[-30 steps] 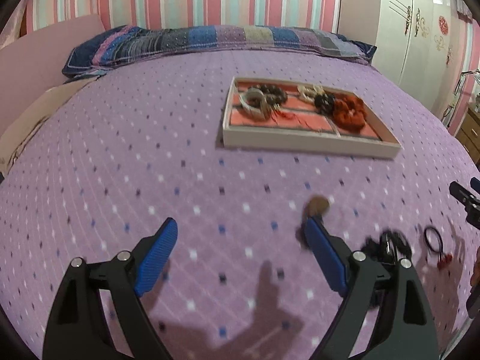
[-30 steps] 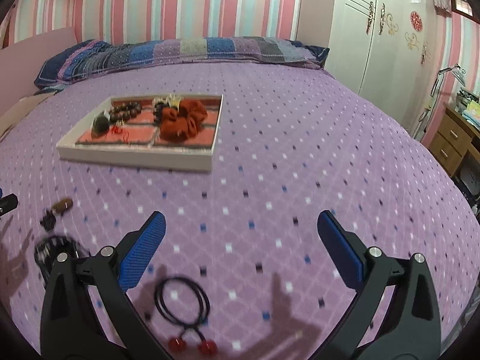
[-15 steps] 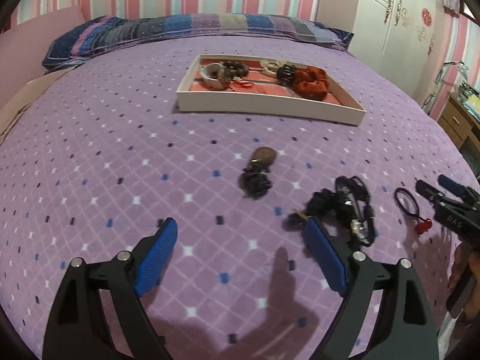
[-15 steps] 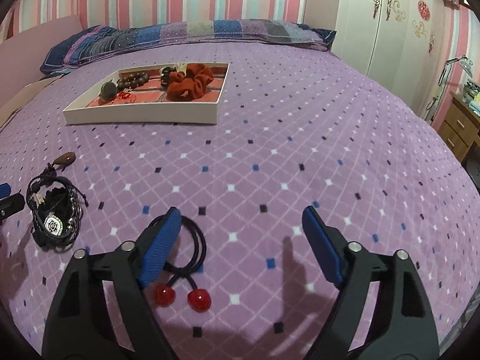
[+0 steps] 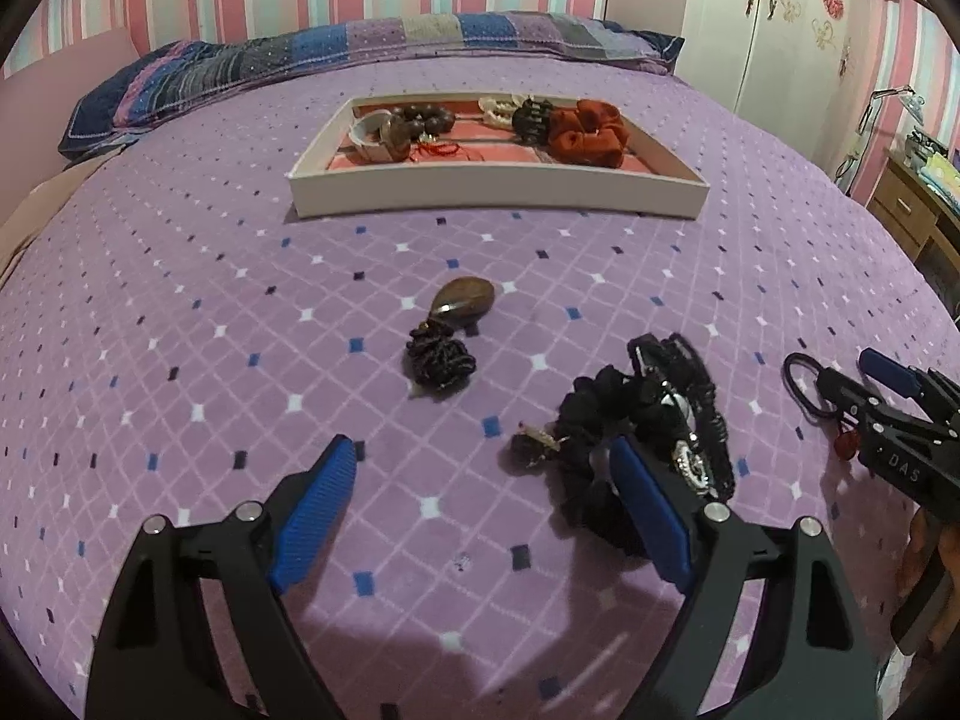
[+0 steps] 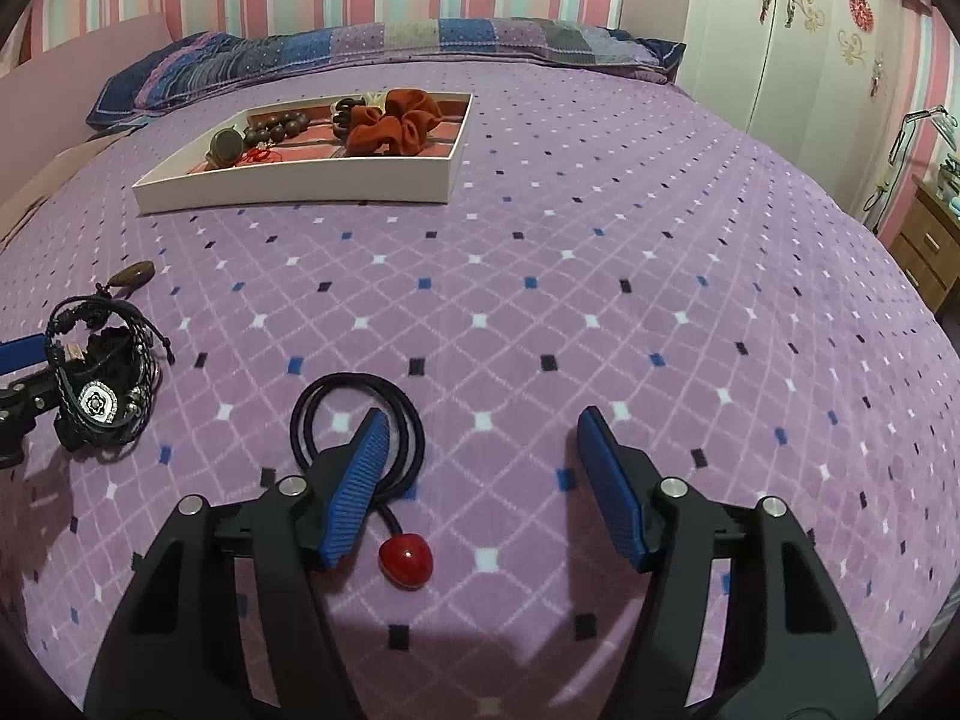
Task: Organize jewelry
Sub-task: 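Grasp the black hair tie with the left tool while the right tool grasps the red-ball hair tie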
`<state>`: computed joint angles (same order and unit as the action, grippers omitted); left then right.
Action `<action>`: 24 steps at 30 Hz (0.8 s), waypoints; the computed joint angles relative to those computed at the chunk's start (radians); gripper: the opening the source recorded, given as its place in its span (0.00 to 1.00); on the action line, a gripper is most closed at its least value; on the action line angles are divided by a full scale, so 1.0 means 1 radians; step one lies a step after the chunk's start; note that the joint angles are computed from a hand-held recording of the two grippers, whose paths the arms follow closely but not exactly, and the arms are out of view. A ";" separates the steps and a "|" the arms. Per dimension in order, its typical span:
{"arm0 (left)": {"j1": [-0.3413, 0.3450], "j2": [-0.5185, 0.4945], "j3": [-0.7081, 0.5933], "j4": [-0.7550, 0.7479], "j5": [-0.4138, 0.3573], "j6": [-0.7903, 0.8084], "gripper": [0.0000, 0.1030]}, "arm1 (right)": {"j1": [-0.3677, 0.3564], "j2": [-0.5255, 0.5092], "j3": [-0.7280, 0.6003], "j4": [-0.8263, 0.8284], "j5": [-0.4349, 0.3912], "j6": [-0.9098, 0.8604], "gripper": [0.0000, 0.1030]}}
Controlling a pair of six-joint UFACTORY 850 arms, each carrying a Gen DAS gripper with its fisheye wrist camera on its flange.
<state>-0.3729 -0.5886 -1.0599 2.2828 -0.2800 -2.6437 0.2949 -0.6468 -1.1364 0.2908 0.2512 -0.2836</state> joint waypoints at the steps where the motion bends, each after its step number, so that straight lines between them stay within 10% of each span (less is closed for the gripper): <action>1: 0.001 -0.005 -0.003 0.012 0.006 -0.011 0.82 | 0.001 0.000 0.000 0.000 0.002 -0.001 0.60; 7: -0.001 -0.019 -0.009 0.071 -0.001 -0.050 0.67 | 0.003 -0.008 -0.005 -0.029 0.003 0.024 0.50; 15: -0.001 -0.016 -0.003 0.162 0.002 -0.120 0.23 | 0.016 -0.012 -0.004 -0.060 0.010 0.029 0.27; 24: 0.009 0.030 0.076 0.203 -0.029 -0.184 0.17 | 0.037 -0.008 0.007 -0.070 0.031 0.013 0.04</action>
<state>-0.3639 -0.5583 -0.9842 2.4854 -0.3092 -2.8277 0.3322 -0.6549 -1.1292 0.2206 0.2818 -0.2706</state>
